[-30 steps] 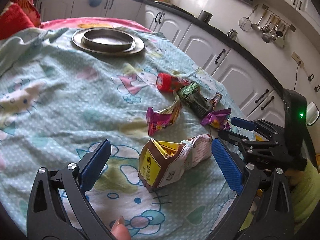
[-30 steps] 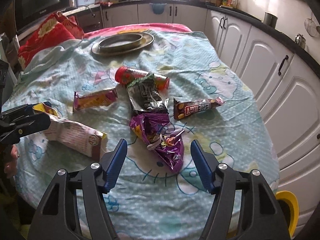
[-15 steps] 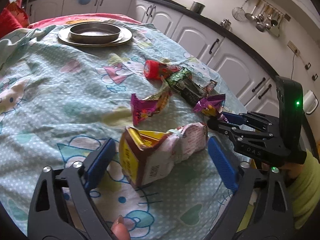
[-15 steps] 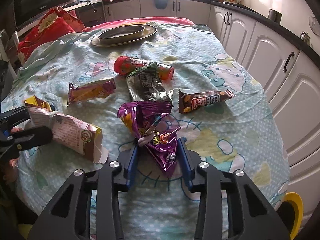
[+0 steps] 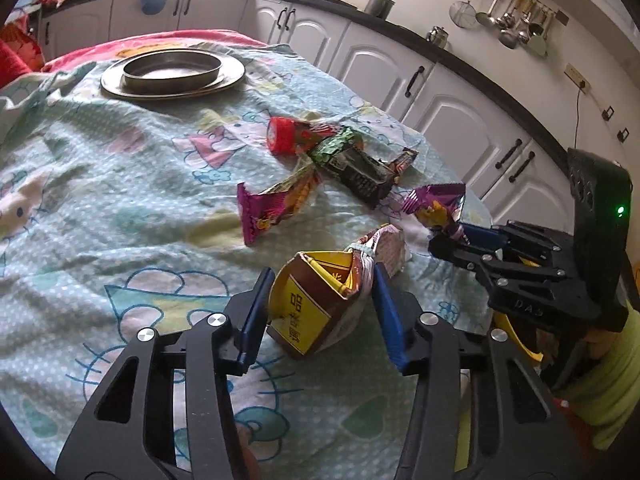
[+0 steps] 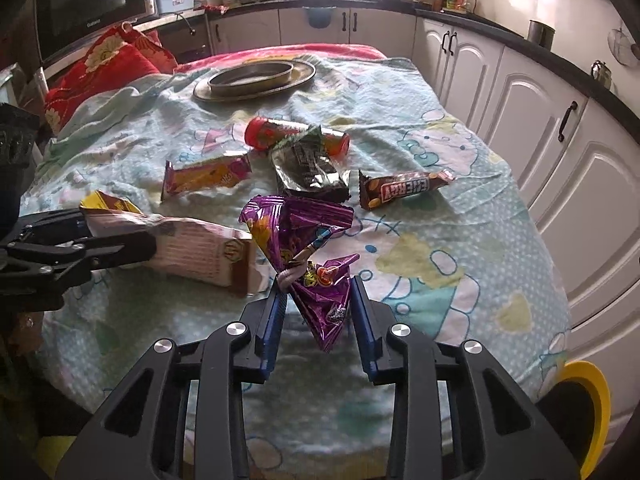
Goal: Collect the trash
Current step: 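Carry the snack box and purple wrapper in both tools over the yellow bin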
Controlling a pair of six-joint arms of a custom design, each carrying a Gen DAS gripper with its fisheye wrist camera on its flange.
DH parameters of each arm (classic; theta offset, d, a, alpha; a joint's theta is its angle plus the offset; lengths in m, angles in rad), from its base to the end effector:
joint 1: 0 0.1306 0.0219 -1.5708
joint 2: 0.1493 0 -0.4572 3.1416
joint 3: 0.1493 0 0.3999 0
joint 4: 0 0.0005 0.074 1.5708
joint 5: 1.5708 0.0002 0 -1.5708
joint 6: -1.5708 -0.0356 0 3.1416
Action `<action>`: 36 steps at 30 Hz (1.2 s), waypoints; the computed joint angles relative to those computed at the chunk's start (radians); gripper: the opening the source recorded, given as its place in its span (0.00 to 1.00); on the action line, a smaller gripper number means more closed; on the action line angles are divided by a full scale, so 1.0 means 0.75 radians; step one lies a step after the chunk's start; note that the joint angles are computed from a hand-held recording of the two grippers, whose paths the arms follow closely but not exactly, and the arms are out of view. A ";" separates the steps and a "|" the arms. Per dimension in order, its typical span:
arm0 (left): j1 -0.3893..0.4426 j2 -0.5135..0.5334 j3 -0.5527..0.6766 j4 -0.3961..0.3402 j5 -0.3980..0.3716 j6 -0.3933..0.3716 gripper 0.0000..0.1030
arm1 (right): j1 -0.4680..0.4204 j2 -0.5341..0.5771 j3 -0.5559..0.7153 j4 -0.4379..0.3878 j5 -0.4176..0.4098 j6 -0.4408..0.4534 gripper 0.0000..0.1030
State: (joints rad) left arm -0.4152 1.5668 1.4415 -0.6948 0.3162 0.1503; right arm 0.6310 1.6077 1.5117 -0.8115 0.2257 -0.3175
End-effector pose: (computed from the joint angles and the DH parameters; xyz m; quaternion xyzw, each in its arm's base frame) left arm 0.5062 -0.2358 0.4540 0.1786 0.9031 -0.2417 0.3068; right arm 0.4663 0.3302 0.4558 -0.1104 0.9337 0.0530 0.3364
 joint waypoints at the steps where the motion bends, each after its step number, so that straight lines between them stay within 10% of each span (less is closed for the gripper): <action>1: -0.002 -0.002 0.001 -0.001 -0.002 -0.002 0.38 | 0.002 -0.006 -0.003 0.003 0.004 -0.002 0.30; 36: -0.232 -0.067 0.120 0.094 -0.081 -0.032 0.32 | 0.011 -0.471 -0.286 0.049 0.286 -0.276 0.30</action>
State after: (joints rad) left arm -0.5895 1.5165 1.5315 -0.6242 0.2556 0.1265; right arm 0.6392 1.2542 1.2973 -0.7747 0.4405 -0.5241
